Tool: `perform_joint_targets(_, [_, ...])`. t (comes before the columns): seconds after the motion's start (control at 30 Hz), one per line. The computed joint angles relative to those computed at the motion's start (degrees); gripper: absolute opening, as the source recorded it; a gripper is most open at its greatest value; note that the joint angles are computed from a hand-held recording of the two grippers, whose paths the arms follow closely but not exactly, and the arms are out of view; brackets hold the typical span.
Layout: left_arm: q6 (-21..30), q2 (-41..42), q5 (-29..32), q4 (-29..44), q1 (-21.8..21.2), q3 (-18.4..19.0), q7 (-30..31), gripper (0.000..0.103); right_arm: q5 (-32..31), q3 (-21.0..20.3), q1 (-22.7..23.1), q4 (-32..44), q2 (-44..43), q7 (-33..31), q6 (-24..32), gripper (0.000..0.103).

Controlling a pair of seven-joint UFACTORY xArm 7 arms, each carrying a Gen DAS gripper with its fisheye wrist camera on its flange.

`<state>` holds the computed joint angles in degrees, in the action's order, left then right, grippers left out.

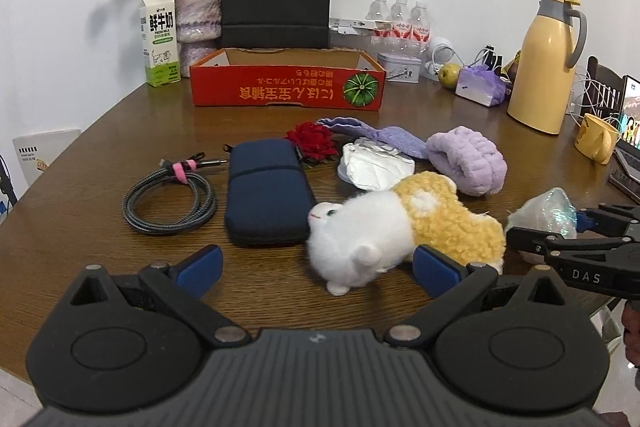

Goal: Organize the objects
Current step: 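Grasp the white-and-yellow plush with the left tool while the right tool grasps the iridescent bag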

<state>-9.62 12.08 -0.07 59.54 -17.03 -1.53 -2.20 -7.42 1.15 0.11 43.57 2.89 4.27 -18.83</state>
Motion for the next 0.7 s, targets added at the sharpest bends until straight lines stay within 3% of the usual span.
perform_joint_targets(0.1, [0.0, -0.1, -1.1, 0.2, -6.7, 6.4, 0.0, 0.103, -10.7, 0.7, -3.8, 0.1, 0.6, 8.3, -2.8, 0.043])
perform_joint_targets(0.27, [2.2, 0.4, -1.7, 1.1, -21.0, 20.3, -1.7, 0.103, -18.2, 0.3, -6.0, 0.9, 1.6, 13.5, -5.5, 0.042])
perform_joint_targets(0.5, [5.7, 1.6, 4.9, 2.2, -39.5, 39.4, -11.9, 0.103, -27.3, -0.4, -9.0, 2.0, 3.3, 18.9, -11.3, 0.041])
perform_joint_targets(0.57, [7.2, 1.7, 6.3, 2.9, -40.9, 40.6, -14.3, 0.103, -28.7, -0.7, -9.5, 2.2, 4.0, 19.6, -13.3, 0.04])
perform_joint_targets(0.7, [10.2, 1.7, 8.3, 4.5, -40.6, 39.4, -17.8, 0.103, -31.6, -1.3, -10.6, 2.5, 5.2, 20.7, -17.7, 0.04])
